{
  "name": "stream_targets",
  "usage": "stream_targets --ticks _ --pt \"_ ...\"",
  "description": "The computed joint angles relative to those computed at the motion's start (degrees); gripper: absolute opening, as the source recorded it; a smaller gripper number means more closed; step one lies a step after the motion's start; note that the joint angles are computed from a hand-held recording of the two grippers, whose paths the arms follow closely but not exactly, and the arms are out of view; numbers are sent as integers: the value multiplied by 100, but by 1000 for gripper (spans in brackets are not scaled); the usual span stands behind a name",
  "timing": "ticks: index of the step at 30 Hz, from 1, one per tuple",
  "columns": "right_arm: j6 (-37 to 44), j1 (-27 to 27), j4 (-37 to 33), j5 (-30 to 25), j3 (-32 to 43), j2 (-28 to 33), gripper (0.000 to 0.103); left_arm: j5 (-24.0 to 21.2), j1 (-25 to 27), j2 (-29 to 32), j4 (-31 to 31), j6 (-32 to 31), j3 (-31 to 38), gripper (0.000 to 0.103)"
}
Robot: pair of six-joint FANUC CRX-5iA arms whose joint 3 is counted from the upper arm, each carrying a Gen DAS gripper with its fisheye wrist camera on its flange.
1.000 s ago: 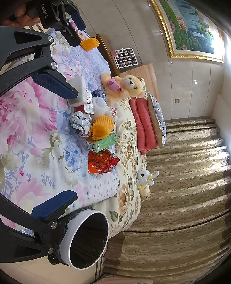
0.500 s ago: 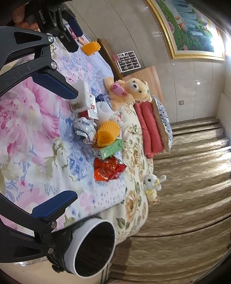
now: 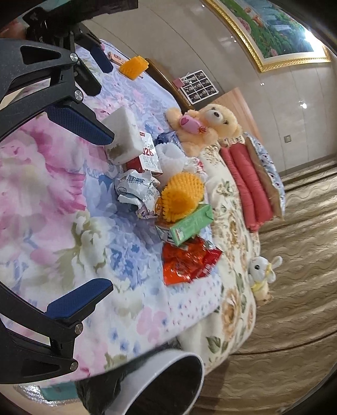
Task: Collect trash
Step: 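Grasp the crumpled printed snack wrapper with the right tool while left tool holds bin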
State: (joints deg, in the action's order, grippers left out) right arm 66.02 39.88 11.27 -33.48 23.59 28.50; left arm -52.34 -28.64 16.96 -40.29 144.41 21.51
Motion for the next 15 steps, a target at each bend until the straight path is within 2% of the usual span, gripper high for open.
stream_targets --ticks 2,6,10,13,14,15 --pt "152 -15 -327 -237 358 187 100 79 138 58 197 -245 38 102" --pt "400 -93 -775 -810 1162 635 87 291 410 139 702 -874 76 93" --pt "566 -159 -1033 -1317 1903 1065 83 414 663 292 1309 -1599 175 87" --pt "685 -234 -1386 -1777 2556 1409 76 421 810 452 1779 -2164 298 81" --pt "694 -243 -1447 -1893 2730 1509 71 408 836 495 1904 -2305 330 76" --pt "699 -248 -1557 -2014 2899 1587 60 378 852 544 2004 -2428 377 65"
